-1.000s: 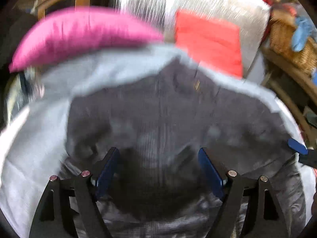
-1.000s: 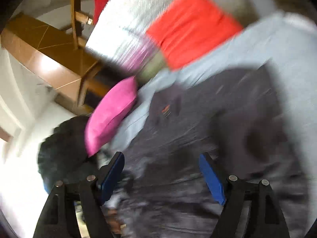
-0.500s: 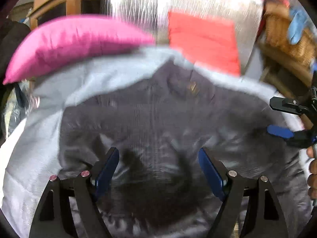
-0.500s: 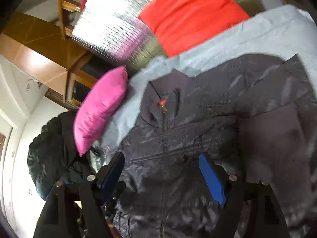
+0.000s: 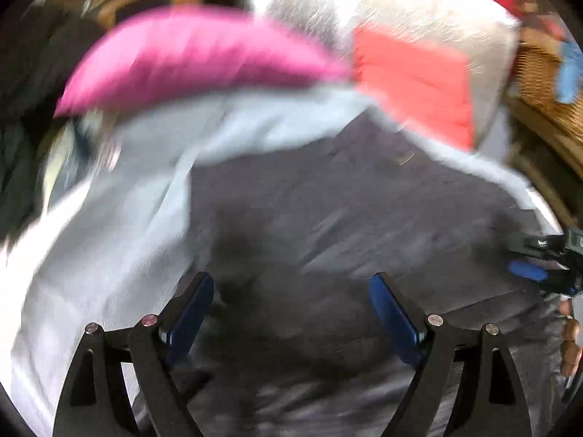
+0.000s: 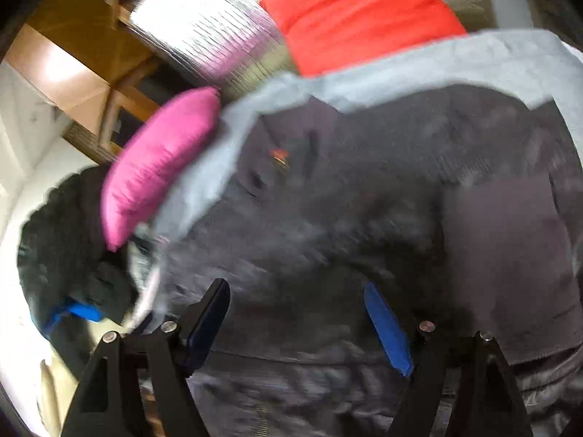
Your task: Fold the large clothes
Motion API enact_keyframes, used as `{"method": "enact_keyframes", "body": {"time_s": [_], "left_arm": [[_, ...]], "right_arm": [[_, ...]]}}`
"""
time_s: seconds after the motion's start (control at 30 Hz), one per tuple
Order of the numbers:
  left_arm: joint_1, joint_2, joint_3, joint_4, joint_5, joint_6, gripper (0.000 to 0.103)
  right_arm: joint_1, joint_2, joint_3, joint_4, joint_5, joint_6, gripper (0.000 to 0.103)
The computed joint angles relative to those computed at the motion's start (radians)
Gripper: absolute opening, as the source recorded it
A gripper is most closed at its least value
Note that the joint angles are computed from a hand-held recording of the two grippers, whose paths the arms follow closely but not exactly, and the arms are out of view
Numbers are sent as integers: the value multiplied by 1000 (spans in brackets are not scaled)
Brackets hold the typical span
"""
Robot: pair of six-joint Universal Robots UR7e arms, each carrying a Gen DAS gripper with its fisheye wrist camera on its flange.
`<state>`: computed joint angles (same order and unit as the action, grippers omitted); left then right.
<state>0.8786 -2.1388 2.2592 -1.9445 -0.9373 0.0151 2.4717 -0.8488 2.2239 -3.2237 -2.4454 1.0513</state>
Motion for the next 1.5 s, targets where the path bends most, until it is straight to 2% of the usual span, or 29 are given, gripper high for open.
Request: {"method": "enact_keyframes", "body": {"time_s": [0.03, 0.07, 0.13, 0.27, 0.3, 0.33, 0.43, 0.5, 0.53, 0.57, 0.6, 0.63, 0.7, 0.77, 0.87, 0.93, 0.97, 1.03, 1.1, 1.17, 1.23, 1.3, 1.37, 1.43, 1.5], "left_arm": [[48, 34, -24, 16, -30, 19, 88], [57, 26, -25, -9, -47, 47, 88], [48, 3, -35, -29, -69, 54, 88], [13, -10, -43, -94, -111, 23, 88], [-1, -6, -41, -95, -115, 19, 88], [-21, 2, -36, -93, -124, 14, 88], [-40, 51, -3, -106, -150, 54, 88], [-54, 70, 31, -44, -116, 44, 89], [-68, 77, 73, -47, -64, 70, 90], [-99, 43, 112, -91, -24, 114, 94], [-108, 36, 120, -94, -10, 115, 94], [-102, 41, 98, -66, -22, 84, 94], [-98, 22, 62, -15, -47, 25, 93], [-115, -38, 54, -15, -52, 19, 94], [-171, -120, 90, -24, 4, 47, 94], [-180, -114, 101, 59, 51, 31, 94], [-147, -74, 101, 80, 46, 31, 94], [-142, -78, 92, 62, 24, 28, 94], [-126, -79, 57, 52, -38, 49, 94], [-139, -116, 51, -2, -31, 86, 94], [-104, -94, 37, -65, -48, 129, 94], [-52, -43, 23, -135, -71, 157, 94], [76, 49, -30, -222, -164, 222, 94], [180, 134, -101, -243, -241, 205, 94], [279, 227, -174, -269, -325, 185, 94]], "right_arm": [[-16, -1, 20, -3, 9, 23, 80], [-19, 10, 28, -48, 4, 11, 80], [-7, 6, 14, -21, -14, 43, 80], [32, 9, -24, -48, -32, -45, 80], [34, 13, -27, -87, -32, -68, 80], [24, 22, -31, -132, -19, -96, 80], [-3, 26, -35, -163, -4, -126, 80], [-40, 20, -26, -100, -24, -68, 80], [-67, 19, -7, -82, -26, -24, 80], [-82, 20, 11, -106, -10, -17, 80], [-76, 33, 13, -136, -31, -53, 80], [-68, 36, 5, -123, -41, -59, 80], [-38, 15, -16, -25, -55, -27, 80], [13, 9, -19, -22, -77, -30, 80], [98, 24, -25, -35, -110, -18, 80], [113, 43, -20, -61, -78, -17, 80], [105, 51, -20, -38, -51, -4, 80], [55, 56, -10, 38, 19, 17, 80], [61, 62, -5, 21, 7, 7, 80], [81, 48, -15, 40, -17, -7, 80], [115, 22, -9, 32, -85, -46, 80], [122, -23, 30, 7, -134, -31, 80], [125, -80, 88, -13, -182, 24, 80], [112, -174, 184, -48, -224, 95, 80], [92, -280, 262, 27, -261, 200, 80]]}}
